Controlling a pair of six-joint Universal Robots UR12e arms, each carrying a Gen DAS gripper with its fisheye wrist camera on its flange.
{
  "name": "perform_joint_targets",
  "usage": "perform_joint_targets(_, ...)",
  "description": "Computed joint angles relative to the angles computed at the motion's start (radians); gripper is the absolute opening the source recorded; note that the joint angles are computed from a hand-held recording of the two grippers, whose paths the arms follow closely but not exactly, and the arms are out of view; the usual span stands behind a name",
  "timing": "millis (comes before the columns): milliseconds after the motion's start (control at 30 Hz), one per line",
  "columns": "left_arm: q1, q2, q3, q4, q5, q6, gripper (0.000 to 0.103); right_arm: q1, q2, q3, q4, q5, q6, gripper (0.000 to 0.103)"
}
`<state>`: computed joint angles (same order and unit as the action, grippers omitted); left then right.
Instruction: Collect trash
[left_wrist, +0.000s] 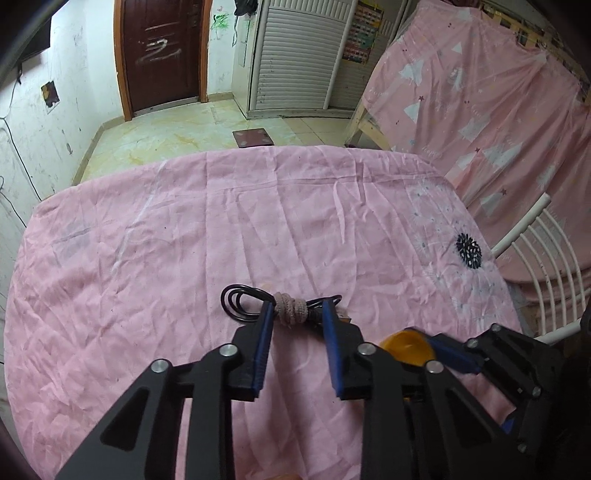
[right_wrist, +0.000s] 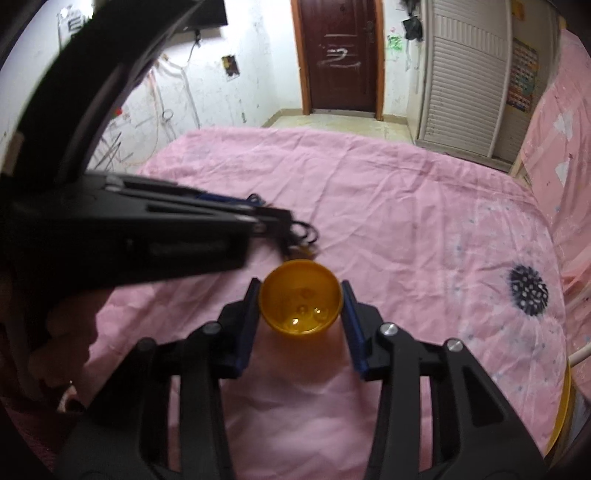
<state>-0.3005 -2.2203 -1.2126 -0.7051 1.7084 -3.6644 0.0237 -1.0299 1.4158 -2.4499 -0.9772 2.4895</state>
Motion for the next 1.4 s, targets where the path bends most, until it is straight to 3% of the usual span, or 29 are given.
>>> perform_joint_targets(333, -0.008, -0.002, 0.009, -0.005, 0.015, -0.015, 0.005, -0.046, 0.001, 0.007, -0.061, 0.037, 0.091, 0.040)
perform_joint_targets(700, -0.023, -0.010, 0.041, 0.007, 0.040, 0.026, 0.005, -0.083, 0.001, 0.018, -0.104, 0.077, 0.137, 0.041)
perform_joint_targets(900, -0.030, -0.035, 0.091, -0.080, 0.093, 0.060, 0.007, -0.094, 0.002, 0.024, -0.118, 0.090, 0.152, 0.041)
perform_joint_targets(967, -0.032, -0.041, 0.099, -0.099, 0.116, 0.068, 0.012, -0.096, 0.005, 0.021, -0.120, 0.093, 0.158, 0.041)
perform_joint_targets(1000, -0.033, -0.045, 0.105, -0.113, 0.125, 0.071, 0.021, -0.097, 0.007, 0.019, -0.120, 0.094, 0.160, 0.041)
perform_joint_targets(1033, -0.033, -0.045, 0.106, -0.118, 0.123, 0.073, 0.040, -0.098, 0.008, 0.017, -0.118, 0.095, 0.160, 0.041)
perform_joint_targets(1100, -0.034, -0.051, 0.111, -0.122, 0.131, 0.075, 0.064, -0.100, 0.010, 0.014, -0.117, 0.096, 0.162, 0.041)
perform_joint_targets(1300, -0.046, -0.076, 0.148, -0.186, 0.191, 0.081, 0.066, -0.103, 0.014, 0.010, -0.119, 0.101, 0.167, 0.041)
perform_joint_targets(1400, -0.050, -0.081, 0.149, -0.179, 0.209, 0.089, 0.066, -0.105, 0.016, 0.008, -0.120, 0.104, 0.169, 0.041)
